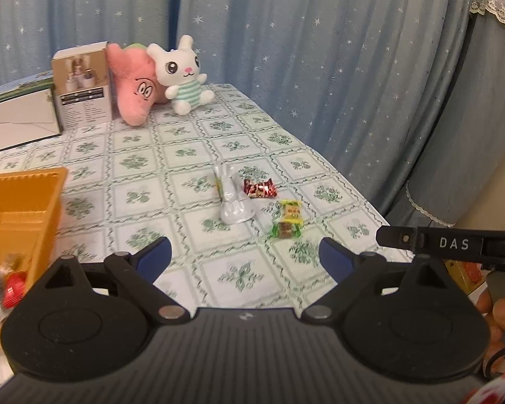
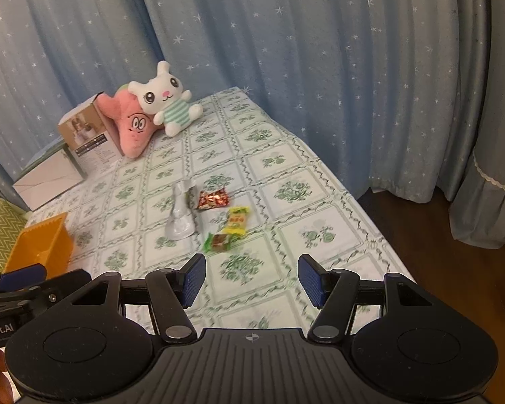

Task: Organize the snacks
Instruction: 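Move both tools back to the remaining snacks, then grasp a green-wrapped candy with the left tool while the right tool grasps a yellow candy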

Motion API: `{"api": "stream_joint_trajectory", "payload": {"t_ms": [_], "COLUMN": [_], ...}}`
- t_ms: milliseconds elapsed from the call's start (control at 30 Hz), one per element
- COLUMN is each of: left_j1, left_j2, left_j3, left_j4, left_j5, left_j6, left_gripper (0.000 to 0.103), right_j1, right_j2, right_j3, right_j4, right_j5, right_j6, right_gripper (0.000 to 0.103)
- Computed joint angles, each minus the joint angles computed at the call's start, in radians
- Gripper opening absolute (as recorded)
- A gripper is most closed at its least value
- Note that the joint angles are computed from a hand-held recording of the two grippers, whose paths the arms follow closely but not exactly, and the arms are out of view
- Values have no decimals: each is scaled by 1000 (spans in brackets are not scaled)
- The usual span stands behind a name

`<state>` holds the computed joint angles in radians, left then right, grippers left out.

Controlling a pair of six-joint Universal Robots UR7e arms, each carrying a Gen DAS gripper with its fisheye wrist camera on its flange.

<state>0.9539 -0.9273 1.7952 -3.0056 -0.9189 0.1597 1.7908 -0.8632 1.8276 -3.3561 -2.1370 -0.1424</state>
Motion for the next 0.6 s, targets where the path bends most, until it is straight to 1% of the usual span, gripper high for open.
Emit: {"api": "stream_joint_trajectory", "payload": {"t_ms": [100,167,367,400,467,533,600], "left_j1": [19,33,72,76,86,94,101], "left_j2": [54,91,191,207,235,260,286], "left_j3": [-42,-73,-166,-180,-208,-232,-259], "left_j4": [-17,-18,-7,-3,6,11,18], "left_j5": [-13,-24,-72,-76,-88,-97,-103], "left_j6": [22,28,65,72,91,104,115], "left_gripper": [85,85,77,76,75,75,74], "right_j1": [-25,-45,-87,-91,-99,-109,-117], "right_j2": [20,30,72,81,95,108,120], "right_j3": [-28,-46,-102,-111,-128,-143,-157], "right_j4": [-10,-8,-21,-23,-19,-19,-22], "right_j5": [8,27,58,60,65,72,70], "right_j6": [-45,-58,-94,-106,-125,-133,-123], "right_gripper": [61,61,60,59,47,45,45]}}
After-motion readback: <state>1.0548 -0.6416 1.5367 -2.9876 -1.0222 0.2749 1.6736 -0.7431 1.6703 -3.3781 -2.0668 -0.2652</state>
